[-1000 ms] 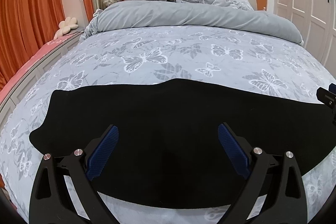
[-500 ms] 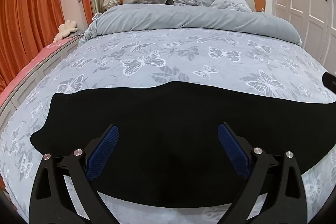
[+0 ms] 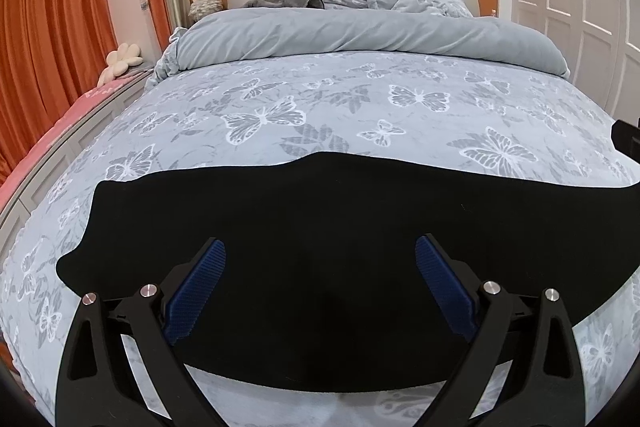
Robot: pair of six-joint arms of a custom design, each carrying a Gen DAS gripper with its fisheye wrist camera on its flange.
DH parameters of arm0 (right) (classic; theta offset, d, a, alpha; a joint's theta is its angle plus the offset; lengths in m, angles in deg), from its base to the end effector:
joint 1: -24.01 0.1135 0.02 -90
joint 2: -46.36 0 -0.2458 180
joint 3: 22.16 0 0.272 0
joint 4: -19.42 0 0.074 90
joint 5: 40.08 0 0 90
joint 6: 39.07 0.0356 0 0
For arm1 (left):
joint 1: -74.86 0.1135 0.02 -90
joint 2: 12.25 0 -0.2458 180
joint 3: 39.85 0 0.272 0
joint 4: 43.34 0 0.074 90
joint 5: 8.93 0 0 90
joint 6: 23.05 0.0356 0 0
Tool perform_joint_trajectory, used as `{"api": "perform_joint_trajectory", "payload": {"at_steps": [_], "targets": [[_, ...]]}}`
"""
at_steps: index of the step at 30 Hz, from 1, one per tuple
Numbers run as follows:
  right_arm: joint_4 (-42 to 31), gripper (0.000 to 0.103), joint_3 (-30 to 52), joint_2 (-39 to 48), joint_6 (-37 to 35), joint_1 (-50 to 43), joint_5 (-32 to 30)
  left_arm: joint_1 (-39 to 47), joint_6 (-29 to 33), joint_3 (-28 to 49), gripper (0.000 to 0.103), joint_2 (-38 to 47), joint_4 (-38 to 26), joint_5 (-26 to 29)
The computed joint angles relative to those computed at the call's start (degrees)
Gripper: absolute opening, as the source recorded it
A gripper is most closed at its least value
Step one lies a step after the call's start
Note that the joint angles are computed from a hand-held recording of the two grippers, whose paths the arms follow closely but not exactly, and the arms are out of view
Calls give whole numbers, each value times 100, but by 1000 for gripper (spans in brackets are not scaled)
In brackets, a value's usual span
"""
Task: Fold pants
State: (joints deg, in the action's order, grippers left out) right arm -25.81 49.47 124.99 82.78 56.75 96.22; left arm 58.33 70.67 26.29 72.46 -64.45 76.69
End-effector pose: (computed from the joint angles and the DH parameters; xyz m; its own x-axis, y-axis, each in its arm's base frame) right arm 0.2679 0.1416 0.2434 -0.5654 0.0699 -0.8218 0.3499 0.9226 -0.1622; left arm 0.3262 -0.0940 0.2017 -0.5961 0.2444 -0.7648 0.2666 0.9588 0.0986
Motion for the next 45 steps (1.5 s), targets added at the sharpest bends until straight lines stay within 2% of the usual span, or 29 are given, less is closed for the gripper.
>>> {"api": "perform_joint_trajectory", "payload": {"at_steps": [29,37,45], "targets": [[-115,51,40,151,194,-113,-332,-89,69,-39,94,37,-36,-12],[-108,51,17,281,243,-332,-682,-67,24,-12,94,47,-120,55],[-134,51,74,388,257,-306,-714,-42,6,-14,94,2,-147,75]]}}
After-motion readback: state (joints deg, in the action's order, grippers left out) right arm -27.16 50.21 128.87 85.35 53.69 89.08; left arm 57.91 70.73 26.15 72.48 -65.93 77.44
